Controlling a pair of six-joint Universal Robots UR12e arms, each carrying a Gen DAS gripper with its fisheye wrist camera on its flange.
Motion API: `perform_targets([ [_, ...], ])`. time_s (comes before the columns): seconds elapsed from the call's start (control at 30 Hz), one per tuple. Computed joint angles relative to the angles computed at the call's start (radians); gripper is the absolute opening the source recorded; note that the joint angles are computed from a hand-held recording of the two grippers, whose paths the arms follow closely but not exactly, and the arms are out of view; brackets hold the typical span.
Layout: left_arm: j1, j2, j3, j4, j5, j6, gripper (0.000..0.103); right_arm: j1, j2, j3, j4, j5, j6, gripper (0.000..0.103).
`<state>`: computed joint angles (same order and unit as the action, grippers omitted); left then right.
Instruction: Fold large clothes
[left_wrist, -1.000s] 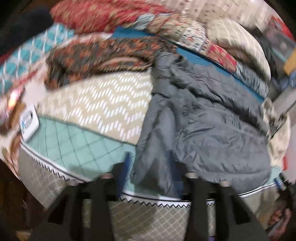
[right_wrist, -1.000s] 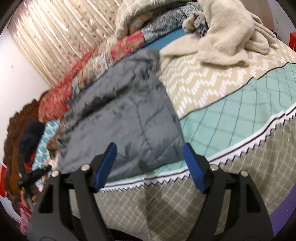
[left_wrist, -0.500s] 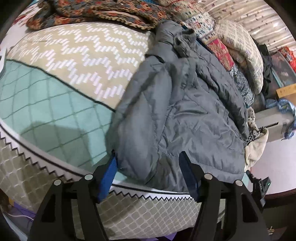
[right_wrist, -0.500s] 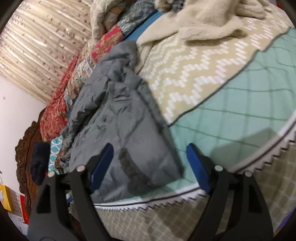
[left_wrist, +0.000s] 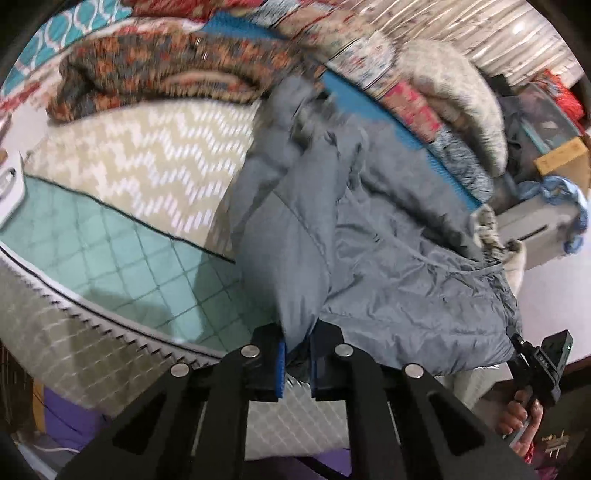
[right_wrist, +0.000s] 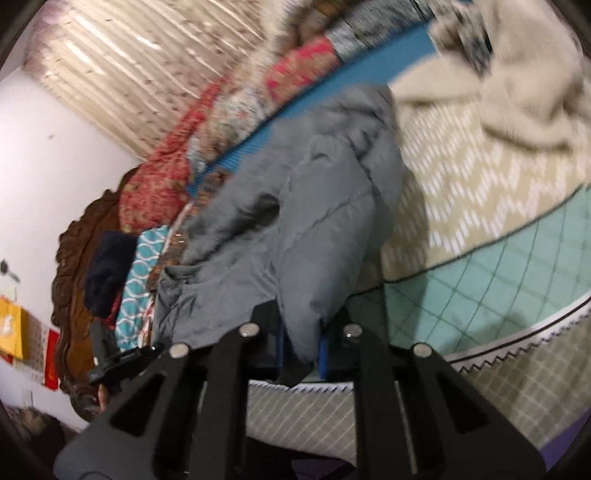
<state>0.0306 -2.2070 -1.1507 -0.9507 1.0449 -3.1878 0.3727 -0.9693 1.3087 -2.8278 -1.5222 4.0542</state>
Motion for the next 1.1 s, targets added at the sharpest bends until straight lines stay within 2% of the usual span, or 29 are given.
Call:
perform_targets([
  [0.17, 0.031, 0.078, -0.104, -0.021, -0.017, 0.093, 0.037, 0.02, -0.053, 0.067, 0.062, 0.029, -0.012, 0.012],
  [0.3, 0.04, 0.098, -0.166, -0.079, 0.029, 0.115, 0.035, 0.036, -0.07, 0.132, 0.171, 0.078, 0.048, 0.013],
  [0.33, 0.037, 0.091, -0.17, -0.1, 0.058, 0.103, 0.032, 0.038, -0.067, 0.14, 0.199, 0.084, 0.064, 0.019],
  [0.37, 0.034, 0.083, -0.17, -0.118, 0.077, 0.092, 0.03, 0.038, -0.062, 0.144, 0.225, 0.092, 0.086, 0.031],
  [0.43, 0.038, 0.072, -0.162, -0.15, 0.074, 0.066, 0.027, 0.031, -0.061, 0.168, 0.211, 0.12, 0.141, 0.047],
  [0.5, 0.049, 0.077, -0.156, -0.159, 0.042, 0.069, 0.027, 0.023, -0.079, 0.197, 0.162, 0.128, 0.167, 0.05],
  [0.57, 0.068, 0.094, -0.168, -0.125, -0.002, 0.069, 0.025, 0.024, -0.102, 0.208, 0.161, 0.069, 0.128, 0.052],
  [0.67, 0.1, 0.129, -0.204, -0.016, -0.056, 0.048, 0.023, 0.029, -0.145, 0.223, 0.147, -0.083, 0.078, 0.052],
  [0.77, 0.111, 0.145, -0.226, 0.114, -0.05, -0.006, 0.023, 0.029, -0.154, 0.215, 0.109, -0.165, 0.042, 0.052],
  [0.83, 0.104, 0.135, -0.209, 0.138, -0.046, -0.021, 0.023, 0.027, -0.139, 0.182, 0.105, -0.18, -0.007, 0.052],
  [0.9, 0.094, 0.112, -0.172, 0.129, -0.045, -0.006, 0.023, 0.028, -0.103, 0.127, 0.103, -0.162, -0.071, 0.052],
  [1.0, 0.054, 0.076, -0.122, 0.13, -0.032, 0.062, 0.023, 0.036, -0.036, 0.027, 0.126, -0.142, -0.167, 0.048],
  [1.1, 0.017, 0.033, -0.059, 0.083, -0.026, 0.128, 0.023, 0.04, 0.024, -0.064, 0.18, -0.137, -0.229, 0.043],
])
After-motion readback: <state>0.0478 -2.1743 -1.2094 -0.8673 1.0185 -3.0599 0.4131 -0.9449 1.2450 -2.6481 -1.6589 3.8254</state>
